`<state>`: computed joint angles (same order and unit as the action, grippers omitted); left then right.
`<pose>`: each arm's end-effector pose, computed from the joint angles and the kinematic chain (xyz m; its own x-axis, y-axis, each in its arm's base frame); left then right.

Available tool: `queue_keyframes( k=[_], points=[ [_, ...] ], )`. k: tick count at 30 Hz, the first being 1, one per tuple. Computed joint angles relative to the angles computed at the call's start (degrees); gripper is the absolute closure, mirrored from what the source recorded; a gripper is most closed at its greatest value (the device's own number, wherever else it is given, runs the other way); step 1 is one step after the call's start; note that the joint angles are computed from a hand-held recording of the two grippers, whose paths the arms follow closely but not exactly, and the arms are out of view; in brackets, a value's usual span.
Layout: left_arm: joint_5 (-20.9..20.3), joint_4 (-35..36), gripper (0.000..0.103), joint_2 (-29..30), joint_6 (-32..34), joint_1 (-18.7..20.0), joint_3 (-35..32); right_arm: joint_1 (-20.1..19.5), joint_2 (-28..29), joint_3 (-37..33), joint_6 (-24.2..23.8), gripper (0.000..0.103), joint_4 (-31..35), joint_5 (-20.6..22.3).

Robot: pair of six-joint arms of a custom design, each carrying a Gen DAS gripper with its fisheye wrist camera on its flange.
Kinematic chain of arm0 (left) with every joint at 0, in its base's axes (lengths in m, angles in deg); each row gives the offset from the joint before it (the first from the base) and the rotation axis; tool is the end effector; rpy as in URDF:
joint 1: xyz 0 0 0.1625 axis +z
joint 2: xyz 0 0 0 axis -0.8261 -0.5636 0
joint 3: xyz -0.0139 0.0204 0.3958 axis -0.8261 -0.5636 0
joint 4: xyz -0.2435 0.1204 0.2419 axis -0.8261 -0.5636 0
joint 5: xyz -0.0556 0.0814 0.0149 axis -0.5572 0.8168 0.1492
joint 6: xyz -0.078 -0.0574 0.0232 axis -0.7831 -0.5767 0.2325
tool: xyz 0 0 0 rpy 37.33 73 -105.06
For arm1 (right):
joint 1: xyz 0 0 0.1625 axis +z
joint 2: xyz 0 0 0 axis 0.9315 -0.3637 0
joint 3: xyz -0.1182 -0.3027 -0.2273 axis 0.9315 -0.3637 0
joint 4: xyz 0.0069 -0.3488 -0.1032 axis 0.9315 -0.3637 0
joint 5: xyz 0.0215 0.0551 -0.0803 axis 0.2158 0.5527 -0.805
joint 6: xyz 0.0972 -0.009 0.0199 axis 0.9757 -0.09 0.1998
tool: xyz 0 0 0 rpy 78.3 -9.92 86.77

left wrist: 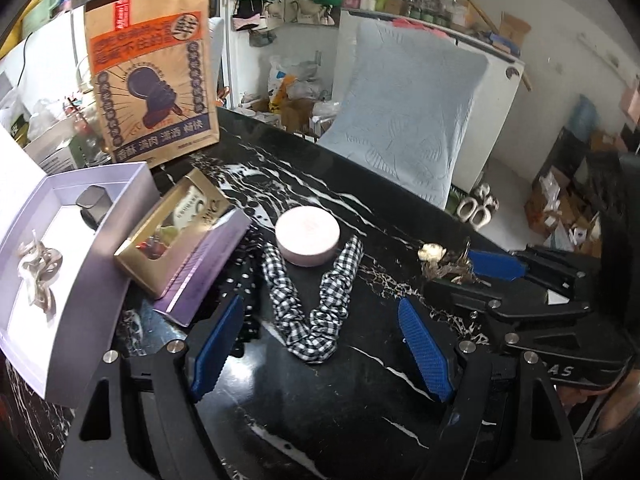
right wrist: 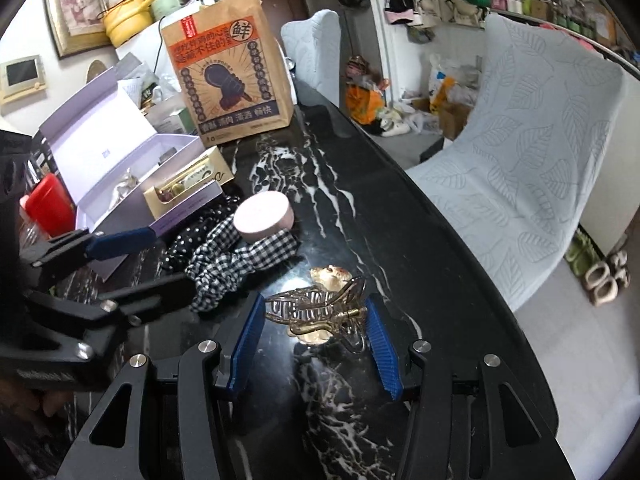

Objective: Organize rigid objects
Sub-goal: 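Lift the gold claw clip with right tool while left tool grasps the gingham scrunchie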

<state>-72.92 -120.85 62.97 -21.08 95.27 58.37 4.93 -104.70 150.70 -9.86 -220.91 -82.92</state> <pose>-0.3128 -0.4975 -0.0783 -0.6263 0.5976 -0.5006 0.7444 0.6493 -0.1561 -0.0132 -0.4402 0.2412 -0.8395 -0.0037 0.5433 -0.3500 0.7685 -0.5356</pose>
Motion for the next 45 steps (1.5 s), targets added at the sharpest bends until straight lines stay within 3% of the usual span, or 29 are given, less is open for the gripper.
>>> queue_keyframes(
  k=[5, 13, 15, 17, 29, 45],
  points=[
    [0.00, 2.80, 0.040, 1.71, -0.24, 0.30, -2.13, -0.50, -0.10, 0.18, -0.76, 0.052, -0.56, 0.58],
    [-1.41, 7.69, 0.041, 2.82, -4.25, 2.33, -5.17, -1.20, -0.71, 0.40, -1.04, 0.052, 0.29, 0.86],
    [-1.68, 7.32, 0.059, 2.91, -4.84, 2.64, -5.08, -1.40, -0.69, 0.17, -0.62, 0.052, 0.91, 0.69],
    [-2.37, 7.28, 0.066, 2.89, -4.24, 2.79, -5.08, -1.66, -0.70, 0.05, -0.43, 0.052, 1.37, 0.65],
    [-4.07, 6.41, 0.077, 1.58, -1.98, 1.59, -1.72, -2.37, -0.97, 1.30, -1.28, 0.052, 1.61, 2.09],
    [-6.53, 1.21, 0.077, -3.00, -0.57, 0.37, 8.35, -2.31, -1.72, 6.64, -4.37, 0.052, -3.01, 2.33]
  ],
)
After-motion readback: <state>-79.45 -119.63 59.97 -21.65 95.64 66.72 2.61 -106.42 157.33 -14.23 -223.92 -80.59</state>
